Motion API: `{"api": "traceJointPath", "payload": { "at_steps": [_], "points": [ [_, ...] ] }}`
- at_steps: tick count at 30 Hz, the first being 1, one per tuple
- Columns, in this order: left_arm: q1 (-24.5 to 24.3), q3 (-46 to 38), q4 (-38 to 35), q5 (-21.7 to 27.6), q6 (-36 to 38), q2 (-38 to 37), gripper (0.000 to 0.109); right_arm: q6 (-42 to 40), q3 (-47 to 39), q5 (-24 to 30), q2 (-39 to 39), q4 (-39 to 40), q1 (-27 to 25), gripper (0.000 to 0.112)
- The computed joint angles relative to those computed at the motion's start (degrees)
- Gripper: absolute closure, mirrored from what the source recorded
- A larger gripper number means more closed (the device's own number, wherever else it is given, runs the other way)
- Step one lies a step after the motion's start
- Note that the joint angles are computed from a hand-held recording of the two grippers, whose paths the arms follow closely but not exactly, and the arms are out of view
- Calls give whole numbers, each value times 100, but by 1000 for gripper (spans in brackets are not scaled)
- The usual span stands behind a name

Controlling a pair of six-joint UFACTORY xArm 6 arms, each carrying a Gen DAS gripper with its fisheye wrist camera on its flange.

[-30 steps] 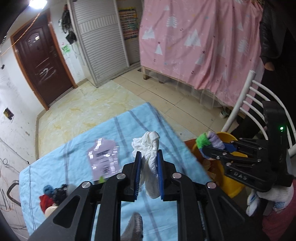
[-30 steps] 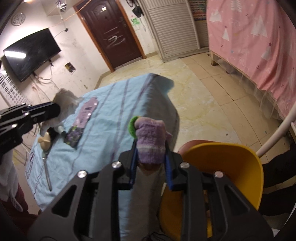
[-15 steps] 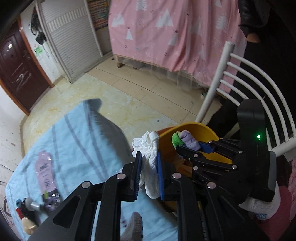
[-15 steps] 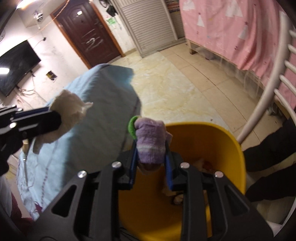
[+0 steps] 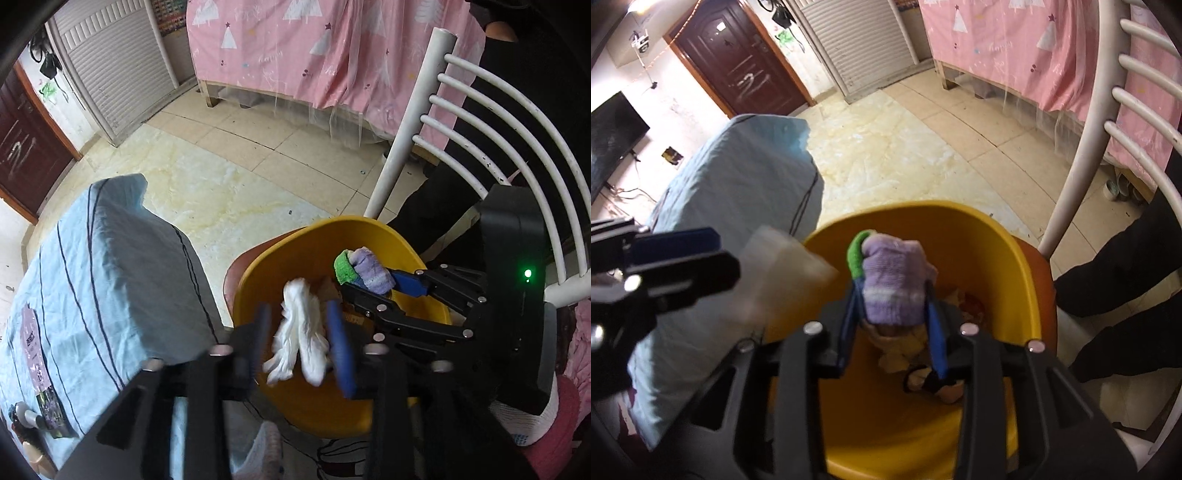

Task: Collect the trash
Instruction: 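Carry cloth and glove to the yellow bin and open both tools, then move both tools back over the bed toward the red knit hat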

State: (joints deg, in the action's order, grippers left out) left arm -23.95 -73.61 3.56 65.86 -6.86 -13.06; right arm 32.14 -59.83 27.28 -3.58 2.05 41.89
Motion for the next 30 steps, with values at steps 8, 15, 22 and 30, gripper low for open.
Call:
{"api": "traceJointPath", "payload": {
  "at_steps": [8, 15, 22, 30],
  "points": [
    [162, 106, -96, -13, 83, -285, 56, 116, -156, 134, 94, -126, 34, 63],
    [540, 346, -371, -9, 336, -911, 56, 471, -473, 312, 179, -550, 162, 52],
    [1130, 574, -586, -24, 760, -1666, 56, 1092, -1157, 593, 325, -1331, 359, 38],
    [2369, 661, -934, 61, 1490, -2370, 55, 1053, -2478, 1115, 935, -1700, 839, 37]
  ]
}}
